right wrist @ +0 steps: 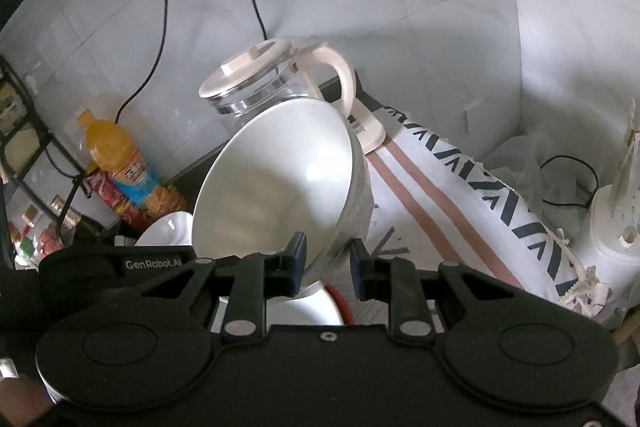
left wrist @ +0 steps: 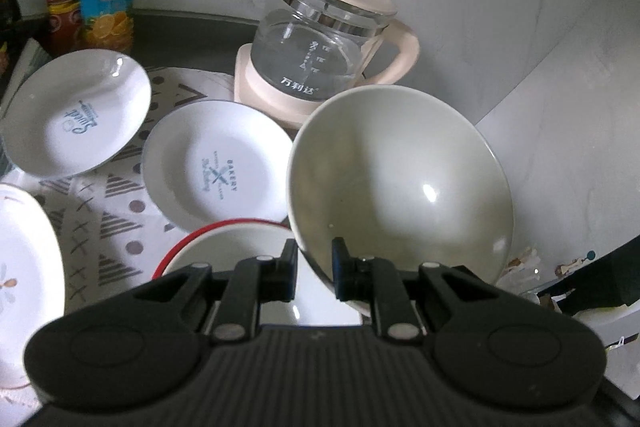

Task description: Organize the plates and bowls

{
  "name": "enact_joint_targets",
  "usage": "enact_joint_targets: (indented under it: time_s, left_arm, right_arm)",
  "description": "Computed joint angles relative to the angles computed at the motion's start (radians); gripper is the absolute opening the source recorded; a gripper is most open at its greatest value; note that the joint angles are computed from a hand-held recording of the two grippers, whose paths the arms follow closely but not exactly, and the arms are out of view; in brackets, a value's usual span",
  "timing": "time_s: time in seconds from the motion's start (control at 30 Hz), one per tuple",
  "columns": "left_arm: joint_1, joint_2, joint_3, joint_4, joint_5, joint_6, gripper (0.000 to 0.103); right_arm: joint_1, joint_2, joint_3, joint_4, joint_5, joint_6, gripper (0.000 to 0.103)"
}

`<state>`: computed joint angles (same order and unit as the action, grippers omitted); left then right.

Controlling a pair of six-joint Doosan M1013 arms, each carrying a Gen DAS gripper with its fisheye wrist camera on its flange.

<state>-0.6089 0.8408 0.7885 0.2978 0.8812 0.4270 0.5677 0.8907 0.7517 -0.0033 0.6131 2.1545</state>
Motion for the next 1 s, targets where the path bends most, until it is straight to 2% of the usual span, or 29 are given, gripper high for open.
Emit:
enact_joint_targets:
  time_s: [0.5,0.63,1.0]
  left_arm:
    - [-0.026,-0.089,0.168,0.088,-0.036,-0.169,0.015]
    - [-0.034,-0.105,0.201,0.112,-0.026,-0.208,0.016]
    - [-0.027,-0.124,0.247,0.089,0.005,-0.224,0.017]
  right_arm:
    - [0.013,-0.06,0.112,0.109,-0.048,-0.155,0.023]
    - [0.017,-0.065,0.131,0.145,-0.054,-0.2,0.023]
    - [0.03,-0.039,0.097,0.188,0.012,-0.24,0.026]
